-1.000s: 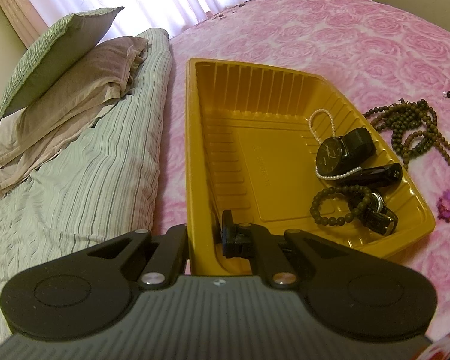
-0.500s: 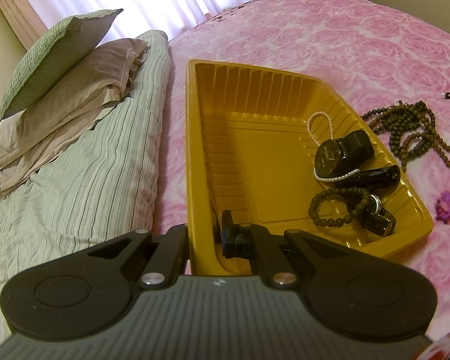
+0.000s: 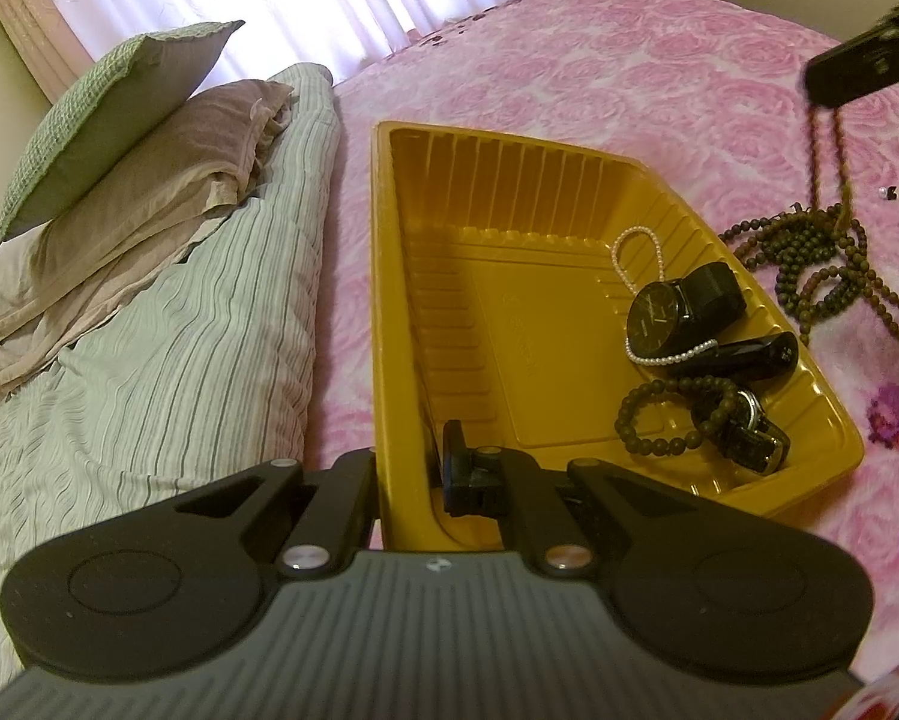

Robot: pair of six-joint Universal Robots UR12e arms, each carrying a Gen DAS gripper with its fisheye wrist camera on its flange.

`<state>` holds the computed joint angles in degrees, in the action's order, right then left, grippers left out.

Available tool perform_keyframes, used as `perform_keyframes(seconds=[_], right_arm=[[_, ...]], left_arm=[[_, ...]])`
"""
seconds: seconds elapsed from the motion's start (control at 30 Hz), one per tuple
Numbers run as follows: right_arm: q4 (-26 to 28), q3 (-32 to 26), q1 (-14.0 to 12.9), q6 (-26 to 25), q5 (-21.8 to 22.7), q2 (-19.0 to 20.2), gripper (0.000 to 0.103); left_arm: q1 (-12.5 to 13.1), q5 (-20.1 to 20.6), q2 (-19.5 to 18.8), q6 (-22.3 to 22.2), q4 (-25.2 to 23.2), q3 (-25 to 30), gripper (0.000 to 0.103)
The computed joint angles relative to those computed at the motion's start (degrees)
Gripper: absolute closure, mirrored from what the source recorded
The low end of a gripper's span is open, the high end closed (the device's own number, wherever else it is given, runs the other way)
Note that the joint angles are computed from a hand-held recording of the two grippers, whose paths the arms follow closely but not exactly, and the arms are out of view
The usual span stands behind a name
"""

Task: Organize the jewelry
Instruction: 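Grasp the reddish-brown bead bracelet with the right gripper and drop it in the tray, then move the open right gripper to the small pearl earring on the bed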

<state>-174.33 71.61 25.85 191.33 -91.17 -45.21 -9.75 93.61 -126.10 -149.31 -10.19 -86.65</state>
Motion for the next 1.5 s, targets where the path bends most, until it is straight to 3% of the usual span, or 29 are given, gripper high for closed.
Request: perform_keyframes(seconds=[0.33, 0.67, 0.83, 1.0, 1.5], right_arm=[[6.2, -7.7, 0.8, -0.5, 3.8, 4.5, 0.098], [8.1, -9.1, 1.1, -0.5, 4.5, 5.4, 0.098], [6.7, -9.2, 1.1, -0.1, 3.2, 5.5, 0.097], [2.7, -5.9, 0.7, 2.2, 1.2, 4.0, 0.065], [2.5, 11.1, -0.6, 14.5, -9.2, -3.4, 0.062]], left_arm=[[0.1, -0.2, 0.0, 0.0, 0.1, -0.1, 0.099], [0.1, -0.5, 0.0, -0.2, 0.4, -0.1, 0.099], [0.1, -0.5, 0.0, -0.1, 0.3, -0.1, 0.099], [0.1, -0.5, -0.1, -0.1, 0.3, -0.1, 0.099], [0.0, -0.2, 0.0, 0.5, 0.7, -0.3, 0.099]])
